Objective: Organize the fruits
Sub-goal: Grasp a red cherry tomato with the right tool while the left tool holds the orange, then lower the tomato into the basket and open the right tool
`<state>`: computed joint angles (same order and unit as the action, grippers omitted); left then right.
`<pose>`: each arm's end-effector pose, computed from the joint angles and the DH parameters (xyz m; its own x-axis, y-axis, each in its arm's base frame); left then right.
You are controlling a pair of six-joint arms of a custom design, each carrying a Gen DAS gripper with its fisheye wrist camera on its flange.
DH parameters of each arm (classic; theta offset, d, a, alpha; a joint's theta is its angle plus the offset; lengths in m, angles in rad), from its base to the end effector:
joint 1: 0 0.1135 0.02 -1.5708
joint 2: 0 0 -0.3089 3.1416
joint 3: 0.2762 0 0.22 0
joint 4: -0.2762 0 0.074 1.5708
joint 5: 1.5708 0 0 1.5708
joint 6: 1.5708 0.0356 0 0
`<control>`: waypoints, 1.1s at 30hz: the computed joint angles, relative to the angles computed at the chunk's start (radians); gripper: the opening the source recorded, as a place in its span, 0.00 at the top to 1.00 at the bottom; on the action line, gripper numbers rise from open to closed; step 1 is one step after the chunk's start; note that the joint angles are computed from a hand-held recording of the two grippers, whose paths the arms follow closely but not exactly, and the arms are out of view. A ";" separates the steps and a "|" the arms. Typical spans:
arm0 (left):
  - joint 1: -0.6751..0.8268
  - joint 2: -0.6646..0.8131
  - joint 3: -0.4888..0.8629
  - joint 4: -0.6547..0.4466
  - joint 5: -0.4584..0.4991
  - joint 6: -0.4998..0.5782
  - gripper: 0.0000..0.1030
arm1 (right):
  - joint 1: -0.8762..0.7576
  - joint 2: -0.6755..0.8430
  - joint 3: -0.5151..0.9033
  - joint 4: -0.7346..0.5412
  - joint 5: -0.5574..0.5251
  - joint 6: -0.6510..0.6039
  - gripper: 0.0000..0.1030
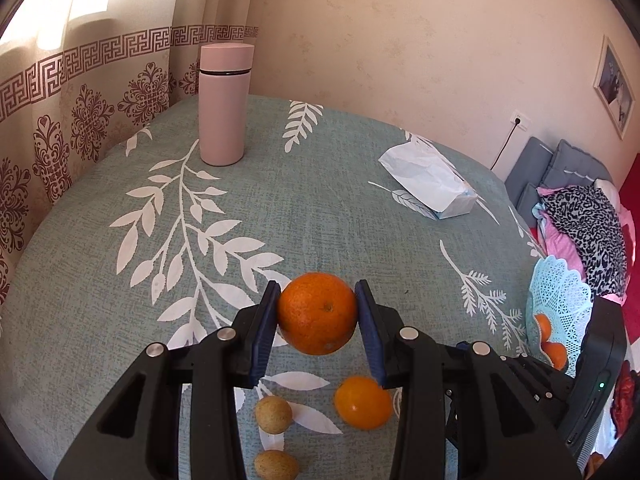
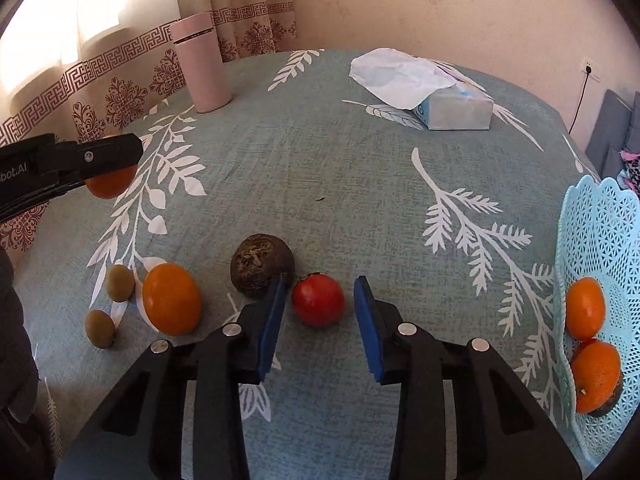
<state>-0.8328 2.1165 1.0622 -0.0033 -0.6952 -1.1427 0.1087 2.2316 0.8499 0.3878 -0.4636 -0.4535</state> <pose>0.2771 -0.2708 0.1348 -0.5677 -0.4141 -0.7115 -0.3852 0.8974 -0.2150 0.3621 0.0555 0.0721 -0.6003 -0.4597 -0.6545 -0.6702 0.7357 0.0980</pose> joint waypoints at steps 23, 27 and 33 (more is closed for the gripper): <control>-0.024 0.069 0.081 -0.027 0.023 0.042 0.62 | -0.185 -0.146 -0.175 0.177 -0.093 0.056 0.73; -0.033 0.085 0.103 -0.035 0.028 0.057 0.62 | -0.262 -0.160 -0.175 0.193 -0.108 0.069 0.73; -0.043 0.100 0.125 -0.043 0.030 0.071 0.62 | -0.356 -0.143 -0.126 0.181 -0.112 0.120 0.73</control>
<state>-0.8756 2.2166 1.1874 -0.0459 -0.6647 -1.0721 -0.2477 2.0887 0.7239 0.5685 -0.5755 -0.3337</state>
